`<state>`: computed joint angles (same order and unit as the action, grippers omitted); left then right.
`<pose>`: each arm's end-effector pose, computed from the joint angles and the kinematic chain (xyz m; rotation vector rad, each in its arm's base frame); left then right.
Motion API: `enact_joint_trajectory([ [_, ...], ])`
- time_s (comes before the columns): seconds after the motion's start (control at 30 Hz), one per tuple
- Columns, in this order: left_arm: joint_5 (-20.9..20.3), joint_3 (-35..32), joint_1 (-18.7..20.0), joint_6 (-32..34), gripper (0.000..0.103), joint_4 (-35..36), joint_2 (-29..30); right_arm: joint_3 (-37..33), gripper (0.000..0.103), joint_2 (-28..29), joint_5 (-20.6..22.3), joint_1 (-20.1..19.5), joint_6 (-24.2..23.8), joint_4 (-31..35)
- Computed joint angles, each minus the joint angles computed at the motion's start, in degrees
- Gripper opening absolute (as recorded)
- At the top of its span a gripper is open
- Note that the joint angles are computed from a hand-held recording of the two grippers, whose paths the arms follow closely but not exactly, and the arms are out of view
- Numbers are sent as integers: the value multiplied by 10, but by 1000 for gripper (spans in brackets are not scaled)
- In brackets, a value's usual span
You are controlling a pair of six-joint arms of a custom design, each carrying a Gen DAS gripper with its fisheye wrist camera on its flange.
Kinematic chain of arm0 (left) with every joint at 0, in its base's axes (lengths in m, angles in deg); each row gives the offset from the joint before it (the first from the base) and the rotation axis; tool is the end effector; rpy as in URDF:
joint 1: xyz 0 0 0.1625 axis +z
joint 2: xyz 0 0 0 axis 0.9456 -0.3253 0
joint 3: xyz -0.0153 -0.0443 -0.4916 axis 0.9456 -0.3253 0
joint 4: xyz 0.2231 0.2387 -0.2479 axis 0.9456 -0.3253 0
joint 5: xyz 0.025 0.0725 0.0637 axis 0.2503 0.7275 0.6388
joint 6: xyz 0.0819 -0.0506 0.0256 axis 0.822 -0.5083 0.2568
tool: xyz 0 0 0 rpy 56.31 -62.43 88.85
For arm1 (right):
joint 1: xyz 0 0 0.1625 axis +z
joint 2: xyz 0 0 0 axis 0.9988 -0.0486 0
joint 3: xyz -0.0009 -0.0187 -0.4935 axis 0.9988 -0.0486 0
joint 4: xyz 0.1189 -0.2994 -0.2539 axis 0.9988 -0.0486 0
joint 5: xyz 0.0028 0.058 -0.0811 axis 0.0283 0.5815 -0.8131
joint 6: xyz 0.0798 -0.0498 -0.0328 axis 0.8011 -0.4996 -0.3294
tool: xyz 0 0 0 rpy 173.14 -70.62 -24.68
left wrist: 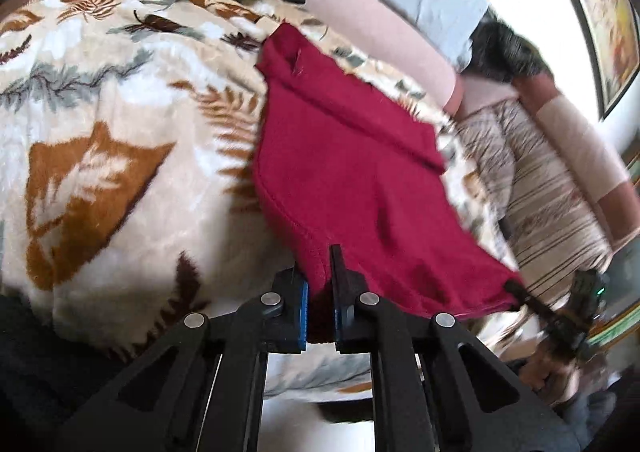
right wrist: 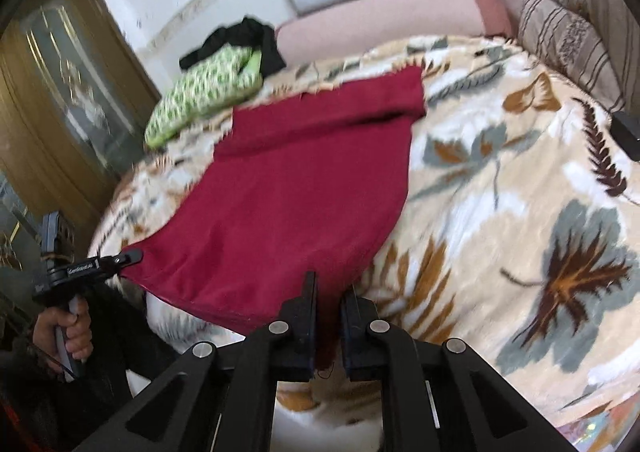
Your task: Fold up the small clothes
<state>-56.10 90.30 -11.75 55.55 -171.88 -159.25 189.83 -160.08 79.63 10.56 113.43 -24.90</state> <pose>-0.0595 -0.4095 0.2173 0.4823 2.9251 -0.6475 0.1301 -0.2685 0.1320 0.1321 -2.4964 1.1399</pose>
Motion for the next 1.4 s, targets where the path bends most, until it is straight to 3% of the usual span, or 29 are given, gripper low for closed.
enact_joint_trajectory([
  [0.13,-23,-29,5,-49,7,13,10,-4,8,-26,-19,7,8,-10],
  [0.3,-37,-75,-7,-103,7,11,24,-46,8,-43,-27,15,52,26],
  [0.43,-2,-85,-36,-74,7,-29,44,-74,8,-48,-1,29,56,42],
  [0.57,26,-103,-26,-57,7,-44,85,-105,8,-23,23,13,88,71],
  [0.67,40,-127,-6,-58,7,-46,114,-137,8,7,49,1,79,90],
  [0.77,50,-155,10,-72,7,-42,139,-165,8,21,42,-21,82,116],
  [0.93,74,-218,19,-68,7,-49,187,-240,8,60,65,-30,63,157],
  [1.2,100,-315,29,-24,7,-102,274,-322,8,104,92,-45,22,131],
  [1.4,105,-383,39,-6,7,-102,318,-377,8,128,84,-60,0,129],
])
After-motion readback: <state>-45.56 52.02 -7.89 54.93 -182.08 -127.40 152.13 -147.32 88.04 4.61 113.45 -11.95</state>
